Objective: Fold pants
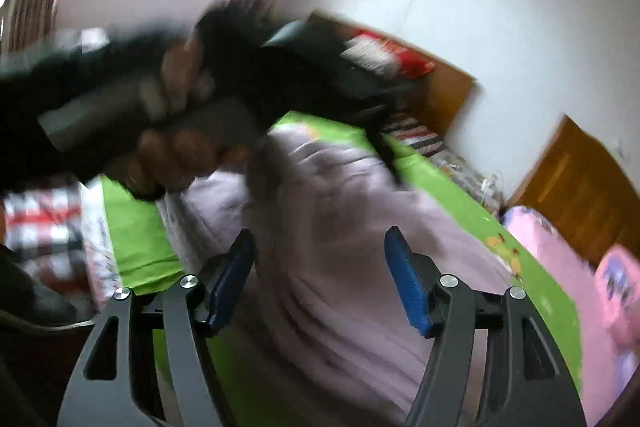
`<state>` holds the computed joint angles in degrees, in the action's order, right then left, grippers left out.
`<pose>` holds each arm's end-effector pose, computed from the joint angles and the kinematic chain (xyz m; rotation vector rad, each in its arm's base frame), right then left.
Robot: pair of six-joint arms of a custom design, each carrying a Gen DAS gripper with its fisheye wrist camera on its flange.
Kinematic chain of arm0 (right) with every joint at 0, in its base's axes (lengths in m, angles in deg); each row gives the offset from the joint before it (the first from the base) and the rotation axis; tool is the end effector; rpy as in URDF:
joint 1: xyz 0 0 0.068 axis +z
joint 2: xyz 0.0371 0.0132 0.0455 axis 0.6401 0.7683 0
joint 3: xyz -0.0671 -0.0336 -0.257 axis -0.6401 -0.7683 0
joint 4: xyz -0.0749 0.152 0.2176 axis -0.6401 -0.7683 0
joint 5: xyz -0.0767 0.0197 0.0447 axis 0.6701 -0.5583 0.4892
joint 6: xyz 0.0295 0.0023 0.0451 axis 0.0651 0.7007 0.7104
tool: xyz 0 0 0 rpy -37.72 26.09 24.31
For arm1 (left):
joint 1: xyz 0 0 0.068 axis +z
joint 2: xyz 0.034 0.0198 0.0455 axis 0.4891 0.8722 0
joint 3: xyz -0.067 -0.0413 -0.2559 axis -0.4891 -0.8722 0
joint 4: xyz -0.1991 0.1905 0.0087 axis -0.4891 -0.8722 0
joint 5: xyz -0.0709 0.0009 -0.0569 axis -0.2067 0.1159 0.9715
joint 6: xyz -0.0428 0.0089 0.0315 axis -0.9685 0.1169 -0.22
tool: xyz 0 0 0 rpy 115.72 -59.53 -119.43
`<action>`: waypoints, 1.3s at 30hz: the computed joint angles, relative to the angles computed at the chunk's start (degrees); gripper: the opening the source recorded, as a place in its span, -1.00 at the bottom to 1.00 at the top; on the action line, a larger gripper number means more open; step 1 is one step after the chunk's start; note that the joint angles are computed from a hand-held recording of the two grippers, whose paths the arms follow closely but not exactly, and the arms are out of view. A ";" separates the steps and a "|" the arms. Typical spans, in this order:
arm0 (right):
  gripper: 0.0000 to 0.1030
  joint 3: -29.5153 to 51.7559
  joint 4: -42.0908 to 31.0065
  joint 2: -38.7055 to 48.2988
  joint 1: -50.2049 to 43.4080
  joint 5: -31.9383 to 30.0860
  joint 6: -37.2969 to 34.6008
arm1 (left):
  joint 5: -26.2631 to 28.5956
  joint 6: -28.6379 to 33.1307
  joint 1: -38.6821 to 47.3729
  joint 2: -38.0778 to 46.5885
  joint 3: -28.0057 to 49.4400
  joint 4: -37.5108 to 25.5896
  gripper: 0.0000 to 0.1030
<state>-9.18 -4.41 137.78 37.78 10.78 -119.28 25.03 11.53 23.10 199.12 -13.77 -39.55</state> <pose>0.2085 0.0075 0.1695 -0.8497 1.8929 0.0485 0.4052 -0.0700 0.1065 -0.0350 2.5594 -1.2395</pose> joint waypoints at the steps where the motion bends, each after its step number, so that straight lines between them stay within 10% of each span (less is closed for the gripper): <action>1: 0.27 -0.63 -1.83 -3.61 -6.11 -5.18 1.06 | -0.55 -0.18 -0.38 -0.22 -0.21 0.30 0.93; 4: 0.39 1.58 -8.28 -4.72 -24.20 -16.11 3.36 | -2.09 -1.22 -1.57 -0.17 -0.03 1.61 0.96; 8: 0.48 7.37 -18.33 6.19 -36.25 -14.03 -0.62 | -3.75 -2.04 -2.71 -0.20 -0.53 3.64 0.96; 20: 0.48 2.05 -8.24 10.26 -22.89 0.38 4.86 | -4.66 -2.27 -2.52 -1.82 -3.54 6.37 0.96; 25: 0.55 -1.41 -0.59 10.86 -18.89 7.98 7.35 | -13.73 2.00 -3.65 -5.12 -5.89 3.88 -0.45; 32: 0.59 -0.12 0.34 13.39 -22.03 6.69 10.82 | -21.67 9.53 -9.99 -16.81 -2.50 -3.10 -0.55; 39: 0.67 -0.34 -0.42 13.06 -20.64 9.14 10.95 | -9.76 8.81 -0.77 -27.29 -5.46 -1.60 -0.55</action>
<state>-9.52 -4.84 150.84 17.13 19.93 -108.33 15.27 20.34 22.33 171.83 -19.23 -41.14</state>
